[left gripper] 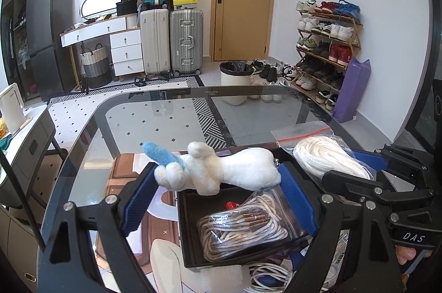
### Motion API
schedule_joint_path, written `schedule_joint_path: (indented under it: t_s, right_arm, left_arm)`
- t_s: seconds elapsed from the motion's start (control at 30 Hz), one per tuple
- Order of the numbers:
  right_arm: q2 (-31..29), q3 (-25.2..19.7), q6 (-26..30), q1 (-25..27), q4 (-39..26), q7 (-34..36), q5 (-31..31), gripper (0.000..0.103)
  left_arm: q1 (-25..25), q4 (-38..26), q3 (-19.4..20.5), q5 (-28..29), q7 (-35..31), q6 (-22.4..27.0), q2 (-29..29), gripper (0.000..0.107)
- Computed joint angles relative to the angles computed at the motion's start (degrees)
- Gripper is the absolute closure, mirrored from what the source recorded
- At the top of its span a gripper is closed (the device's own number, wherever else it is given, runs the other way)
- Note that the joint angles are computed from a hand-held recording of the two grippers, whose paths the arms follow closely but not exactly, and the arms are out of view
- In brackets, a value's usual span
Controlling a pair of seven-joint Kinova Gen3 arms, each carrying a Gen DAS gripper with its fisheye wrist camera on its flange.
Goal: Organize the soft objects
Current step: 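Carry plush toy with left tool while right tool carries rope bag over the box, then drop plush toy into box with left tool while right tool drops rope bag in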
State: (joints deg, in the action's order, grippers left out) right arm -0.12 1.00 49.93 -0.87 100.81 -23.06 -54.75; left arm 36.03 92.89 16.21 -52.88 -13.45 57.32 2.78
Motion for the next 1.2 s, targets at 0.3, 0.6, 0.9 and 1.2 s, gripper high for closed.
schedule_joint_path:
  t_s: [0.3,0.6,0.9,1.2]
  right_arm:
    - [0.6,-0.7,-2.5,-0.7,0.5,0.4,0.9,0.061]
    - [1.0,-1.2,-3.6,-0.7,0.8,1.0,1.2,0.061]
    - [2.4,-1.8,-4.8,-0.4,1.1,2.5,0.7,0.061]
    - [2.7,-2.1,-4.0,0.6,1.2,3.6,0.2,0.034]
  left_arm:
    - [0.0,-0.2,-0.4,0.6,-0.9,0.0,0.7,0.021]
    - [0.4,-0.7,-1.2,1.1,-1.4,0.2,1.6,0.021]
    - [0.7,-1.3,-2.0,1.8,-2.2,0.3,2.6,0.020]
    - [-0.5,-0.2,-2.2,4.8,-5.3,-2.7,0.9,0.016]
